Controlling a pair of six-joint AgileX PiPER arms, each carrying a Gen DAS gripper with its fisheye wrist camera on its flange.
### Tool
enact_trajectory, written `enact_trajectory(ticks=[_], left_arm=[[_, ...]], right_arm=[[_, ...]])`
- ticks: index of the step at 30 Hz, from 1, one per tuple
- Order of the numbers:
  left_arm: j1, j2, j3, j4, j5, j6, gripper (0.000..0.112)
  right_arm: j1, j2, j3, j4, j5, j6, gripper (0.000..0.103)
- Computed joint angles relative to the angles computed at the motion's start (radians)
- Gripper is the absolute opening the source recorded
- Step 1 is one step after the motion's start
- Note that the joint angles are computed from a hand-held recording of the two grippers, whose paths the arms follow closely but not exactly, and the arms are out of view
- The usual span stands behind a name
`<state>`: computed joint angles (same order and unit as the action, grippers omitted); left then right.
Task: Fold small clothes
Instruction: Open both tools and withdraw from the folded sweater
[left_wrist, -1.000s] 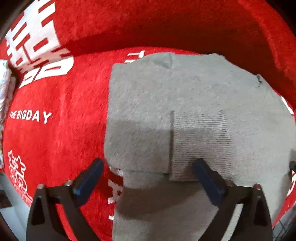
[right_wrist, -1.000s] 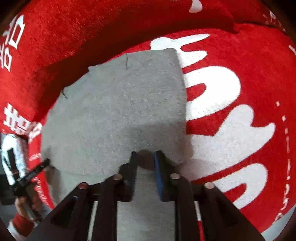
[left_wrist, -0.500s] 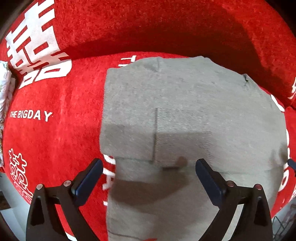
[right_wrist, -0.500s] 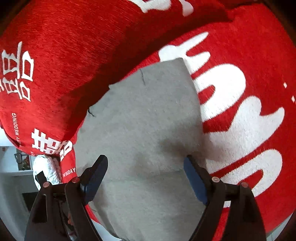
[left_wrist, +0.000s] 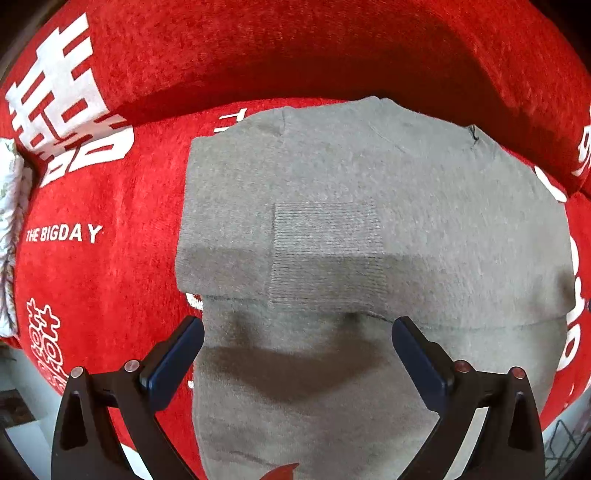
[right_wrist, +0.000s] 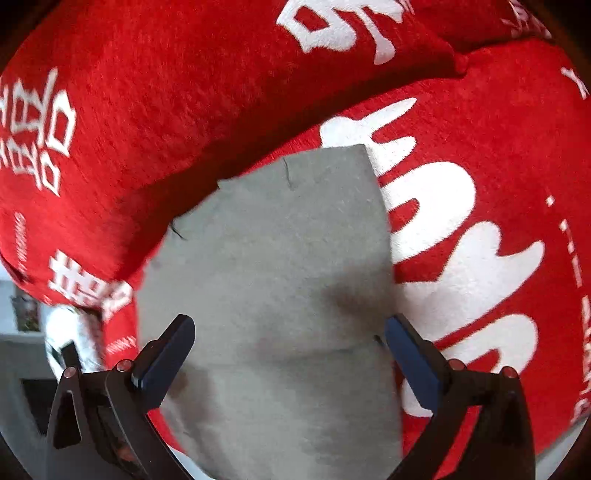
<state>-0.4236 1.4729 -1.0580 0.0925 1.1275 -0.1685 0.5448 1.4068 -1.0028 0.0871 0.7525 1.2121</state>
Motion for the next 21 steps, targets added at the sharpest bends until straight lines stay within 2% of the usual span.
enact_trajectory(ticks=[3, 7, 21], left_arm=[[-0.035, 0.000, -0.004, 0.028, 0.010, -0.021, 0.102], [-0.058, 0.001, -0.017, 0.034, 0.032, -0.042, 0.102], [-0.081, 0.011, -0.038, 0.017, 0.079, -0.087, 0.102]], right_arm=[[-0.003, 0.014, -0.020, 0.020, 0.048, -0.037, 0.103], [-0.009, 0.007, -0.018, 0.054, 0.071, -0.072, 0.103], [-0.068, -0.002, -0.004, 0.170, 0.088, -0.230, 0.103]])
